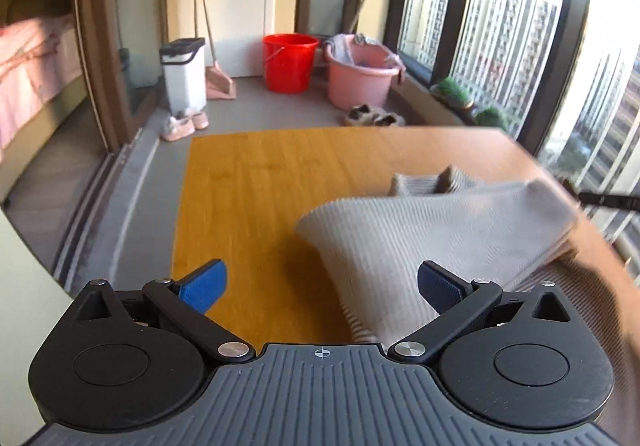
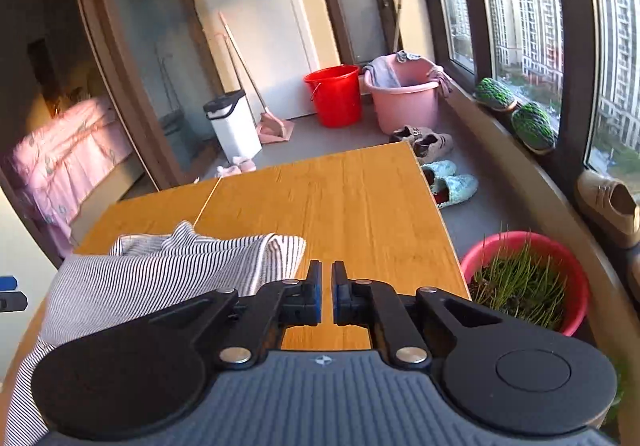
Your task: Fold clothes
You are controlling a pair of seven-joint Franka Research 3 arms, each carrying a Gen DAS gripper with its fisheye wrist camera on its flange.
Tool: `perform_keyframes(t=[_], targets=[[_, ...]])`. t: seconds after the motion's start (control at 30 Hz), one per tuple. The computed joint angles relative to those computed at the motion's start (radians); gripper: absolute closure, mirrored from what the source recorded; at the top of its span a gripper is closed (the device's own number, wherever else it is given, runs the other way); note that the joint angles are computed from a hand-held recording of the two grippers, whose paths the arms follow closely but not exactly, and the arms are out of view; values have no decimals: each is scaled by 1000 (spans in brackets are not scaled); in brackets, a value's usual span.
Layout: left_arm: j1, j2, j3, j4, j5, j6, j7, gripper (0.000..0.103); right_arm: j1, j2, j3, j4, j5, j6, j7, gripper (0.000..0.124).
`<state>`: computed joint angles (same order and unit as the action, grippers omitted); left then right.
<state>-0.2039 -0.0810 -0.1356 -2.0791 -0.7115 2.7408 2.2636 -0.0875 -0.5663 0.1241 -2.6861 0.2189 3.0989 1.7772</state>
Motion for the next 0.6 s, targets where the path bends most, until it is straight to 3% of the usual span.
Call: perform_keyframes(t=[0.07,0.1,0.13,0.17,0.23,0.3,0.37,0.4,0.43,0.47,0.53,0.6], targets=[[-13,5,22,36,-186,-99,117,0,90,4,-77,1,34,39,-35,111],[-12,10,22,50,-247,-140,153,0,128,20,-104,17,49,57,-52,100],[-10,18,14,59,-275,-159,169,0,167,38,-130,32,64,72,-70,88],[-9,28,2,65,-279,-159,171,0,206,57,-156,45,79,83,-90,85],[-11,55,-34,63,-156,-86,74,0,291,102,-215,78,111,80,-135,79],[-6,82,-52,54,23,-34,-105,0,346,144,-247,107,148,47,-163,78],[7,101,-54,47,113,-11,-207,1,324,170,-202,119,193,30,-199,81],[14,110,-55,45,139,-2,-239,4,261,171,-140,113,138,37,-158,91],[22,117,-55,44,160,7,-263,13,207,170,-92,106,58,43,-98,111],[31,121,-56,46,163,13,-267,18,188,166,-69,101,47,59,-94,114],[48,133,-61,61,145,24,-260,18,234,147,-97,99,143,110,-163,116],[52,142,-68,62,192,89,-281,18,202,137,-76,106,122,115,-140,116]])
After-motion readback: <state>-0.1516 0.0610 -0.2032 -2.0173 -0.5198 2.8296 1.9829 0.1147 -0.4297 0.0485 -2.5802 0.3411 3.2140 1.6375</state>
